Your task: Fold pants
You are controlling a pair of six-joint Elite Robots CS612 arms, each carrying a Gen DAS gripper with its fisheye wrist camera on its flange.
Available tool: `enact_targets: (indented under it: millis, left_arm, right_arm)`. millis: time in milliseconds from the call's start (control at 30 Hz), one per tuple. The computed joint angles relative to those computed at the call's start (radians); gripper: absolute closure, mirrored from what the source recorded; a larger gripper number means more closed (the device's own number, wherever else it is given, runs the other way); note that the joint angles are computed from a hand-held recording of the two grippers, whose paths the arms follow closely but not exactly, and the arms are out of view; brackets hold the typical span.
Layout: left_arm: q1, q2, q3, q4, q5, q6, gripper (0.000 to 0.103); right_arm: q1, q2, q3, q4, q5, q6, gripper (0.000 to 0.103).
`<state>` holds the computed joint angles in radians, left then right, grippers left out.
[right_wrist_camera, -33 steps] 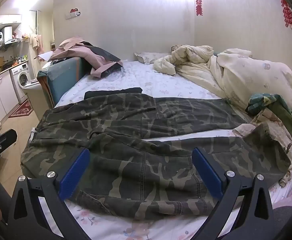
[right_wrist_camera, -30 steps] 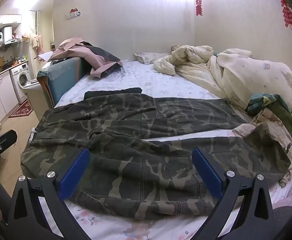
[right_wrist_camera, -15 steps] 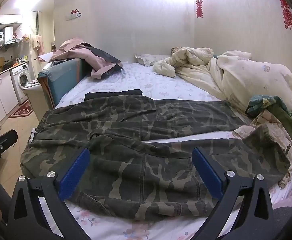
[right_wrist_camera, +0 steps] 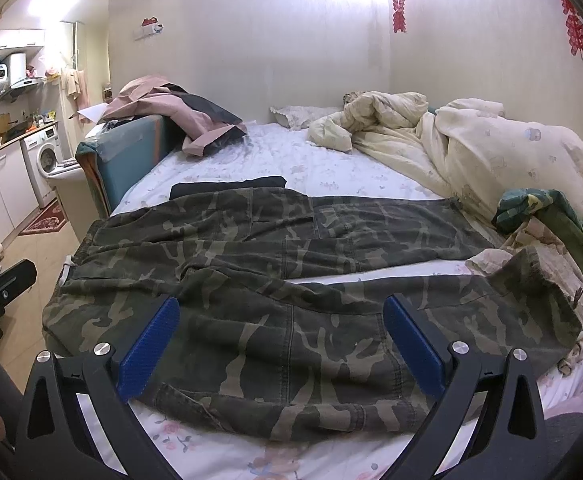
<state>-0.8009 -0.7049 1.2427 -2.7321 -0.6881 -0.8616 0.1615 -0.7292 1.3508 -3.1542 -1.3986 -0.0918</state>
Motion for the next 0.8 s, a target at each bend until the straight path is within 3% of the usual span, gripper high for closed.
enact_targets:
  millis: [800]
  left_arm:
    - [0.000,0.015,-0.014,-0.003,0.018,0.013,0.000]
  right_arm:
    - [-0.002,-0.001,0.004,-0.009,0.003,0.003,0.000]
